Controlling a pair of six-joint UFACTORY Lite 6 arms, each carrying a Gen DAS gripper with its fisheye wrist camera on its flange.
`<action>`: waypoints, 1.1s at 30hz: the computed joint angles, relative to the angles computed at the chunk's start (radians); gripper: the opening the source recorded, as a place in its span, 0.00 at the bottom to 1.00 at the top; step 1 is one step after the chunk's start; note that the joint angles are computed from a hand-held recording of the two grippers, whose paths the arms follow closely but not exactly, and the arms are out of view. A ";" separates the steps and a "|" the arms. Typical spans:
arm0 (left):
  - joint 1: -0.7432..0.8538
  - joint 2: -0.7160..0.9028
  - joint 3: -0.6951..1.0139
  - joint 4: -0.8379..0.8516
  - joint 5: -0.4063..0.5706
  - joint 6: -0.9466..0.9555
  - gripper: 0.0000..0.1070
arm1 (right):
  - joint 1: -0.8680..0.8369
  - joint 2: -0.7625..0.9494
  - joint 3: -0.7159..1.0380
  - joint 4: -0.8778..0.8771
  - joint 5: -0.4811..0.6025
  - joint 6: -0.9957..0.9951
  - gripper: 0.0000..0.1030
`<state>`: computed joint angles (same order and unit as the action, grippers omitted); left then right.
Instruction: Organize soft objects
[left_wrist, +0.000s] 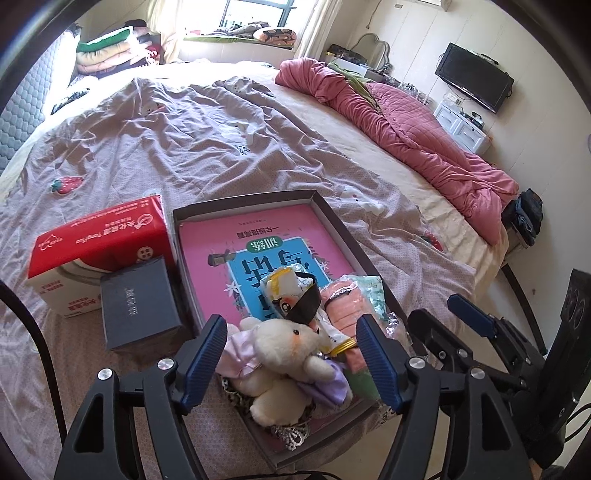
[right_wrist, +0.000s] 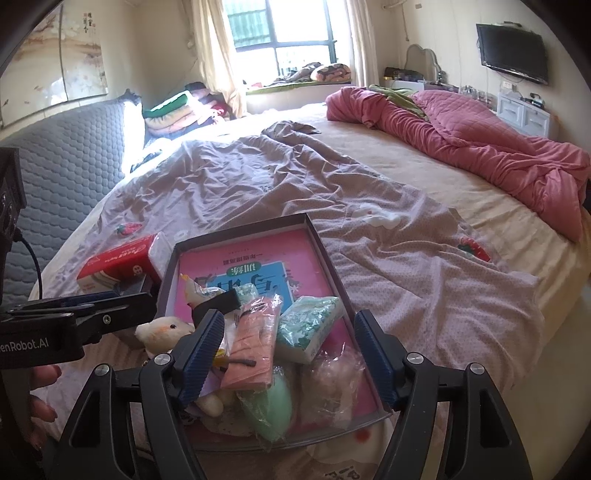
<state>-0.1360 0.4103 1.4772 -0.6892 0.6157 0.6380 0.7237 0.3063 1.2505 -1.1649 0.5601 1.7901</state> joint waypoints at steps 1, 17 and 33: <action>0.000 -0.016 -0.017 0.005 -0.007 -0.001 0.69 | 0.006 0.000 0.005 0.004 0.012 -0.004 0.73; 0.024 -0.274 -0.321 0.194 -0.152 -0.122 0.79 | 0.129 -0.046 -0.001 0.047 0.138 0.020 0.76; 0.141 -0.647 -0.706 0.232 -0.183 -0.174 0.79 | 0.349 0.007 0.057 0.102 0.306 0.045 0.77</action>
